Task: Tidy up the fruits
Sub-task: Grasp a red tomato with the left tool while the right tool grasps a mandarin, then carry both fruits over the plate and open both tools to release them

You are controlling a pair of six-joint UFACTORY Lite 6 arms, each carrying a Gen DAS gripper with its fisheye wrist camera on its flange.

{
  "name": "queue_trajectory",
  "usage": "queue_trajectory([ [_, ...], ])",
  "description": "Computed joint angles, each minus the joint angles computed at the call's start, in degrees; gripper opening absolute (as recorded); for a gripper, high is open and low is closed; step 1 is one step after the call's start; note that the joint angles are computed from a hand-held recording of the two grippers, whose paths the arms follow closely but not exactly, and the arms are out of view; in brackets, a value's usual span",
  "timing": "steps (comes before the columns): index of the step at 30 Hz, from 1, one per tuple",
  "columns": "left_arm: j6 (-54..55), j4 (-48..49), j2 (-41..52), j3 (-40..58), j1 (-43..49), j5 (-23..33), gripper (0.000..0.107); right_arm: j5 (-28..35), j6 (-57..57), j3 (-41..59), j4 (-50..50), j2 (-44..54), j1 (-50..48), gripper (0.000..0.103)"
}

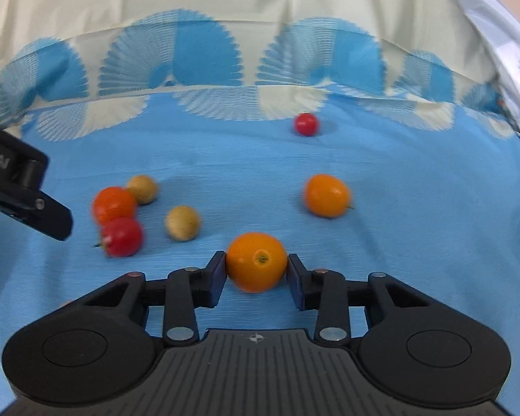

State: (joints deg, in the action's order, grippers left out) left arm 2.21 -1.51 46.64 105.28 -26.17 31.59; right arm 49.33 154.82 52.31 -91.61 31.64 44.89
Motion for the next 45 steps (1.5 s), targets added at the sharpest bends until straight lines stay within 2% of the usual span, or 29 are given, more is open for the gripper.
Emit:
queue_trajectory([
  [4, 0.44, -1.12, 10.34, 12.75, -1.89, 5.4, 0.103, -0.45, 6.07, -3.35, -1.18, -1.47, -2.0, 0.039],
  [7, -2.64, 0.59, 20.7, 26.84, -2.44, 12.15, 0.103, 0.1, 4.3, -1.98, -0.36, 0.12, -1.86, 0.039],
  [9, -3.4, -0.39, 22.63, 29.3, -1.92, 12.66, 0.102, 0.48, 4.12, -1.53, -0.69, 0.9, -1.93, 0.042],
  [10, -3.5, -1.1, 21.09, 26.93, -1.63, 10.84, 0.092, 0.66, 4.04, -1.3, -0.81, 1.23, -1.98, 0.042],
  [11, -2.36, -2.24, 18.82, 23.53, -1.29, 8.39, 0.071, 0.79, 4.09, -1.18, -0.97, 1.42, -2.01, 0.043],
  [12, 0.57, -4.15, 17.61, 21.88, -0.93, 7.42, 0.058, 0.8, 4.3, -1.21, -1.39, 1.49, -2.1, 0.044],
  [13, 3.12, -6.18, 16.83, 20.95, -0.54, 7.28, 0.032, 0.89, 4.56, -1.36, -1.69, 1.39, -2.17, 0.042],
  [15, 3.02, -5.72, 14.94, 18.68, -0.43, 7.15, 0.033, 0.96, 7.07, -2.66, -3.07, 0.42, -2.25, 0.039],
  [20, 5.02, -5.23, 1.23, 1.21, 1.19, 0.58, 0.033, 6.89, 9.42, -5.01, -0.75, -1.91, 0.51, 0.038],
  [22, 4.06, -2.24, -5.12, -5.81, 1.96, -1.64, 0.033, 8.03, 8.16, -5.38, 0.73, -2.76, 1.62, 0.039],
  [24, 2.27, 1.06, -11.69, -11.82, 3.19, -2.09, 0.033, 8.31, 5.57, -5.66, 3.47, -4.49, 3.12, 0.039],
  [29, 5.94, 0.2, -28.86, -24.81, 9.72, 0.1, 0.033, 12.81, -2.12, -5.68, 12.83, -13.03, 12.05, 0.039],
  [33, 15.75, -6.62, -41.89, -32.08, 17.21, 3.83, 0.033, 18.82, -7.28, -1.81, 19.37, -18.02, 24.31, 0.039],
  [35, 21.75, -10.4, -47.93, -34.79, 21.82, 6.22, 0.033, 21.77, -10.43, 2.89, 21.58, -17.49, 30.02, 0.039],
  [40, 36.71, -19.89, -58.62, -38.49, 36.22, 14.91, 0.033, 23.8, -18.67, 20.28, 24.6, -10.62, 39.13, 0.039],
  [45, 52.27, -27.69, -62.25, -38.59, 53.85, 24.55, 0.033, 23.05, -29.24, 41.79, 25.78, 0.9, 43.36, 0.039],
])
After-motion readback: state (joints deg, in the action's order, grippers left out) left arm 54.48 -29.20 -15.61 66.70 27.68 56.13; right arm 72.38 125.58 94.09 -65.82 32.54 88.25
